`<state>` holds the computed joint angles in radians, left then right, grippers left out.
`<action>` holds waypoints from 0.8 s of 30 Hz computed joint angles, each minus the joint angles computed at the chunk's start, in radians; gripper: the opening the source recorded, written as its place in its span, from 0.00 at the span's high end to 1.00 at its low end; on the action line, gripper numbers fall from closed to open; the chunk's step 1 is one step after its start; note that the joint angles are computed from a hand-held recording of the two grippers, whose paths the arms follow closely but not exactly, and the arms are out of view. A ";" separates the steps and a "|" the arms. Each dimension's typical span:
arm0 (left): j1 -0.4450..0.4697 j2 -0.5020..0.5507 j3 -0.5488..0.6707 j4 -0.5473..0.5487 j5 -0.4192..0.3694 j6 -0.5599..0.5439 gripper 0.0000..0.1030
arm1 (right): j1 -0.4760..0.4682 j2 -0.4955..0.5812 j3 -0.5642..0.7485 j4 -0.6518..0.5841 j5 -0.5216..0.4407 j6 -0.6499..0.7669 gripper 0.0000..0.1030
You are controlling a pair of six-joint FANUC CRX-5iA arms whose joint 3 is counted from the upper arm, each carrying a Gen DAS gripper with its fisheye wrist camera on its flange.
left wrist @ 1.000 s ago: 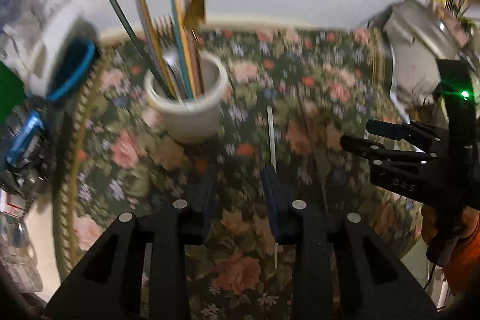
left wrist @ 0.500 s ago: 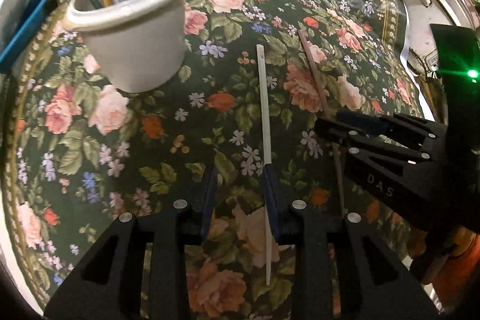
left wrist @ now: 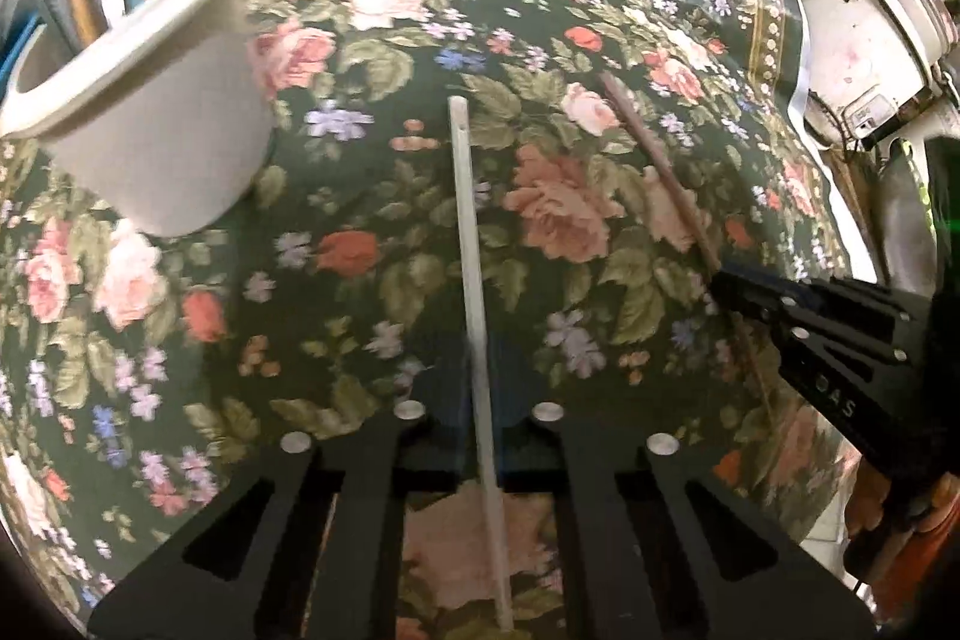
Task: Organize utensils
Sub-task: 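Grasp the white chopstick with the left gripper while the right grasps the brown chopstick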
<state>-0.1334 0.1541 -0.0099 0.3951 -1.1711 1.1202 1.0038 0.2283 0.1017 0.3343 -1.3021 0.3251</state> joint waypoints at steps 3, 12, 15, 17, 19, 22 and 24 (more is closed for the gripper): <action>-0.023 0.007 0.009 0.005 -0.013 -0.006 0.96 | -0.004 -0.034 -0.032 -0.002 -0.009 -0.016 0.94; -0.115 0.023 0.025 0.017 -0.052 -0.042 0.97 | -0.022 -0.118 -0.099 -0.035 -0.040 -0.022 0.94; -0.135 0.031 0.038 0.015 -0.069 -0.047 0.97 | -0.047 -0.156 -0.120 -0.074 -0.024 -0.016 0.94; -0.147 0.044 0.059 0.005 -0.081 -0.042 0.97 | -0.060 -0.171 -0.130 -0.077 -0.010 -0.020 0.94; -0.155 0.056 0.079 -0.004 -0.093 -0.031 0.97 | -0.095 -0.177 -0.122 -0.114 0.019 0.021 0.94; -0.167 0.085 0.121 -0.015 -0.113 0.008 0.97 | -0.127 -0.166 -0.108 -0.130 0.041 0.063 0.94; -0.174 0.102 0.144 -0.020 -0.121 0.032 0.95 | -0.147 -0.152 -0.090 -0.133 0.048 0.094 0.91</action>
<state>-0.3077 0.2559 0.1344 0.3750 -1.2923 1.1526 0.8565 0.0765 0.0120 0.2016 -1.2542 0.4194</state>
